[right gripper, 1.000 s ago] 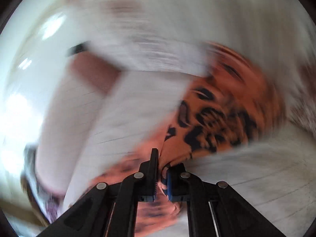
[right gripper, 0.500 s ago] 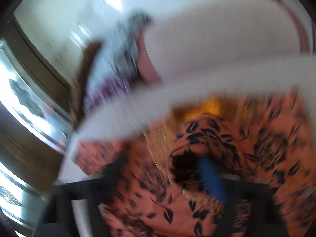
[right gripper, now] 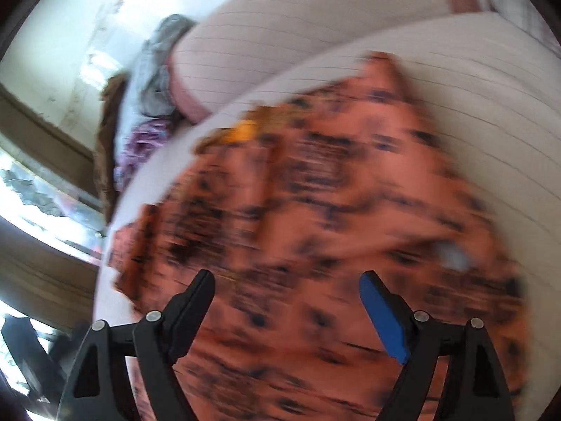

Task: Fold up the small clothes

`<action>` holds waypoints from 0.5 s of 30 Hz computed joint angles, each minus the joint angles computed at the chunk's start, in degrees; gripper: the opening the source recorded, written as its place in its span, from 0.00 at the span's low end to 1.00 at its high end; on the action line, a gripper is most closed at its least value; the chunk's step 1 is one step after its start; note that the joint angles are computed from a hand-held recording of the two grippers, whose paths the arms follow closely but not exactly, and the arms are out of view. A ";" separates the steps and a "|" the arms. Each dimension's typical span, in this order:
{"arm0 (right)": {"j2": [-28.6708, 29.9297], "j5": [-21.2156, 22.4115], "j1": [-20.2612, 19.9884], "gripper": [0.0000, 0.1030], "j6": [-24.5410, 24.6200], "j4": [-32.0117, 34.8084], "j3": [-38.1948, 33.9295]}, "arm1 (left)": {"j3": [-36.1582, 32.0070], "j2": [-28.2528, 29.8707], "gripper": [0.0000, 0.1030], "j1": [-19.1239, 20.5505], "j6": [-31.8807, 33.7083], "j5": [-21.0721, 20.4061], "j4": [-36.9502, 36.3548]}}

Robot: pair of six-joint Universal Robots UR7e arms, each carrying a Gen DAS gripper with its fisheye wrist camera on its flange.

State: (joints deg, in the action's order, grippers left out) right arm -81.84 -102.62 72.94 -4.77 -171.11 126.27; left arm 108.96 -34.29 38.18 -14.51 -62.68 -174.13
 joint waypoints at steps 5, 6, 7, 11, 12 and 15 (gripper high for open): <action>-7.73 8.34 -8.73 0.83 -1.72 -2.01 5.80 | -15.50 12.59 1.00 -4.69 14.43 12.44 14.10; -8.47 9.41 -9.58 0.83 -1.70 -2.33 6.20 | -17.93 15.38 1.00 -5.76 18.72 14.79 15.56; -9.06 12.22 -11.15 0.83 -1.51 -2.20 6.46 | -19.48 17.24 1.00 -6.33 21.77 16.09 16.22; -10.62 23.88 -17.70 0.82 1.52 -3.52 7.85 | -25.62 24.13 1.00 -7.38 28.53 24.41 16.65; -11.31 25.81 -19.06 0.82 2.87 -4.13 8.13 | -27.14 25.17 1.00 -7.07 28.22 25.38 17.43; -13.31 32.91 -23.57 0.81 5.16 -2.94 8.59 | -30.53 26.94 0.96 -5.99 25.43 26.55 21.30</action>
